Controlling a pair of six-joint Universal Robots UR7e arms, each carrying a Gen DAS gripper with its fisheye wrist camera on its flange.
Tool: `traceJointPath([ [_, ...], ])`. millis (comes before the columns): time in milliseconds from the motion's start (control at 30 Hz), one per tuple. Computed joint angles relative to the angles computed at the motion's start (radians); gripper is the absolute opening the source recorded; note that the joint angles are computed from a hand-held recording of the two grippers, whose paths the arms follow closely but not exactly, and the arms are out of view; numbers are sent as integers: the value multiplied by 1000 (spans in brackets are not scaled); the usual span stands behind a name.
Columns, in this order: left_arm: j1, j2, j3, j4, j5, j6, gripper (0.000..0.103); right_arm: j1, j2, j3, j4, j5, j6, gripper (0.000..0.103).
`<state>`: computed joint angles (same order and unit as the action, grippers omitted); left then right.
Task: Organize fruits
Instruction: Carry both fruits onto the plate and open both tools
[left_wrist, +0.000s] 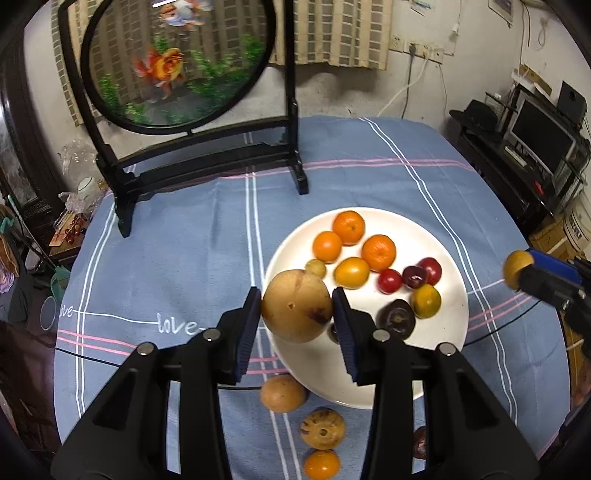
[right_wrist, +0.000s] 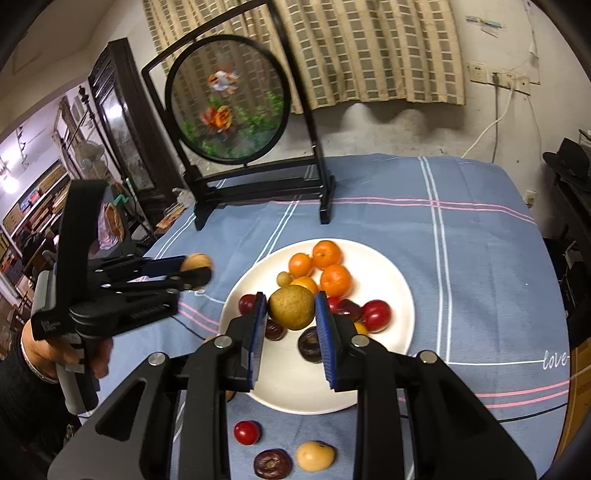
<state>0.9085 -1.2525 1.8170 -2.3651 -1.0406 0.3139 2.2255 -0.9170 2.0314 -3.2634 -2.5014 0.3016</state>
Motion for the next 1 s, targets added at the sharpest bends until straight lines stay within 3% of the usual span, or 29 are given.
traceJointPath([
  [400, 6, 7, 18, 28, -6, 7, 40, -30, -12, 46, 1, 27, 47, 27],
  [833, 7, 46, 10, -23, -30, 38, 40, -81, 54, -37, 22, 84, -43, 27],
  [1000, 14, 74, -5, 4, -13, 20, 45, -132, 62, -75, 122, 110, -2, 31],
])
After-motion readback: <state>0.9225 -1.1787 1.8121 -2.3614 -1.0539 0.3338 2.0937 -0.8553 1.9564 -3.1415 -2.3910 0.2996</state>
